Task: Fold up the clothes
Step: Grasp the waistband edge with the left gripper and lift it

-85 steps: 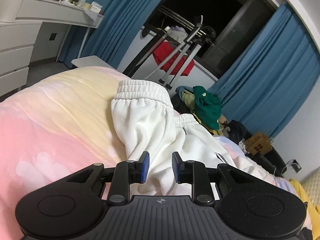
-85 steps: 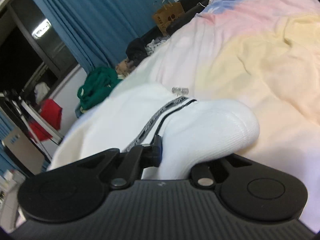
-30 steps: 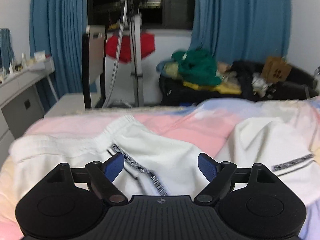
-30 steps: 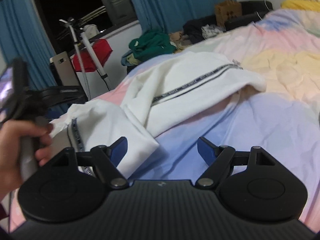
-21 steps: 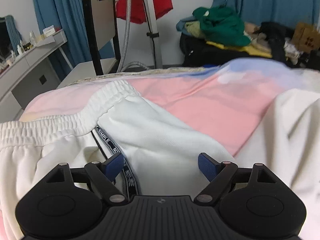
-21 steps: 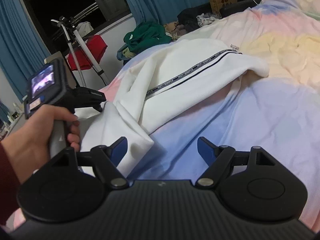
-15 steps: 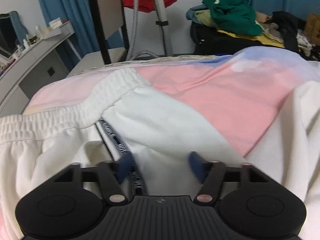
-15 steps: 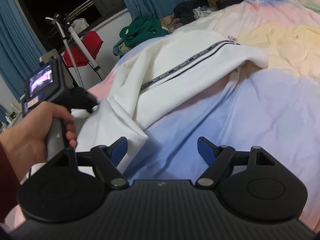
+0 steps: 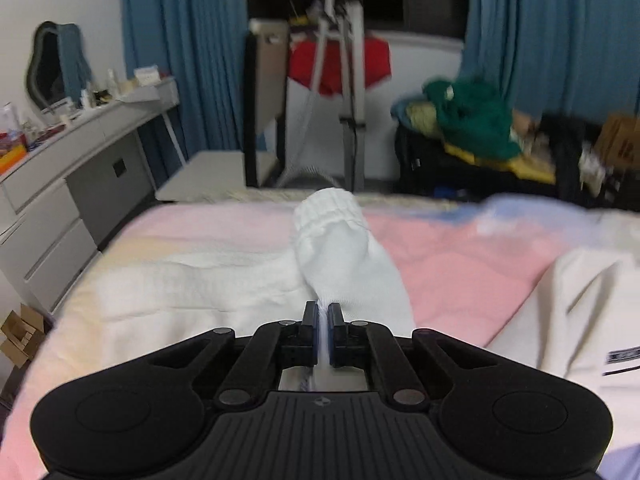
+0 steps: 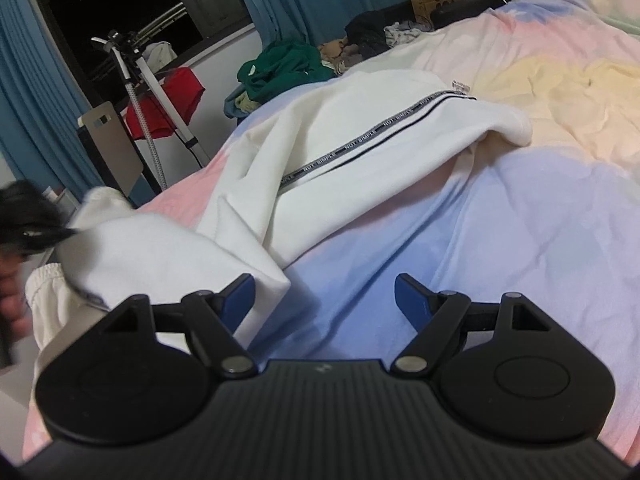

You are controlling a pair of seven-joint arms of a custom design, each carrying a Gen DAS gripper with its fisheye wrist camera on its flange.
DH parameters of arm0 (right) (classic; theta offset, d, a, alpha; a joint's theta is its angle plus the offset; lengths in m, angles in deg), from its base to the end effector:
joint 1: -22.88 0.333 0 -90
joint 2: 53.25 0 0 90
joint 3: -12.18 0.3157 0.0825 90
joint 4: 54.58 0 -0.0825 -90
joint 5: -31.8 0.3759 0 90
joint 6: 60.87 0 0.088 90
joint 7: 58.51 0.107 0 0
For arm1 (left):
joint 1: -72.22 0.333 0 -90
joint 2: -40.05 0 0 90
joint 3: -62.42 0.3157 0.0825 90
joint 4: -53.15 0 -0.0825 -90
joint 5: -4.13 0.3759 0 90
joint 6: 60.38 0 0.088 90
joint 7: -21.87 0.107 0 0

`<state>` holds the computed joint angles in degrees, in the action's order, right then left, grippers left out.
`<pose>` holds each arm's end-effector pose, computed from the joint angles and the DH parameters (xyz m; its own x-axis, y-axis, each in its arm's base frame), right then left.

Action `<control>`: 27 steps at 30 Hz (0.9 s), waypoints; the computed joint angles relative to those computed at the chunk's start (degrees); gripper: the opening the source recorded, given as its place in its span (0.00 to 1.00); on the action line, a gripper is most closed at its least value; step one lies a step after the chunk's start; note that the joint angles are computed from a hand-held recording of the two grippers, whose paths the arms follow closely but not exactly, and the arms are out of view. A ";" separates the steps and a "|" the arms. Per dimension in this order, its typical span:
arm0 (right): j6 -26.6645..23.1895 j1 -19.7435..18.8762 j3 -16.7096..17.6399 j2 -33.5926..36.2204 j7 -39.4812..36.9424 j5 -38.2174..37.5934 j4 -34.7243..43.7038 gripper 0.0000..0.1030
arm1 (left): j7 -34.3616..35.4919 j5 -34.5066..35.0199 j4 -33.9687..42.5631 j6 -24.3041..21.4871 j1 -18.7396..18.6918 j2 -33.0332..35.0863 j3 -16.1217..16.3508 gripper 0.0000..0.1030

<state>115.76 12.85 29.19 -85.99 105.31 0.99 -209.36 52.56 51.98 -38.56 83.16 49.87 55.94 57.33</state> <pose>0.3903 0.0988 0.4969 -0.3568 -0.8363 -0.4164 -0.4570 0.5450 -0.7030 0.6064 -0.3125 0.5426 0.0639 -0.9966 -0.0515 -0.6352 -0.0009 -0.7723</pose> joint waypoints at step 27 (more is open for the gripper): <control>15.93 10.62 -5.11 2.96 -14.07 2.26 -0.46 0.76 | 20.07 -43.00 -62.04 -4.42 10.06 -68.91 2.59 0.04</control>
<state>131.68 23.47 24.08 -83.03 91.24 3.25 -209.82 72.64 8.98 -100.60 78.74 59.94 -12.97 59.93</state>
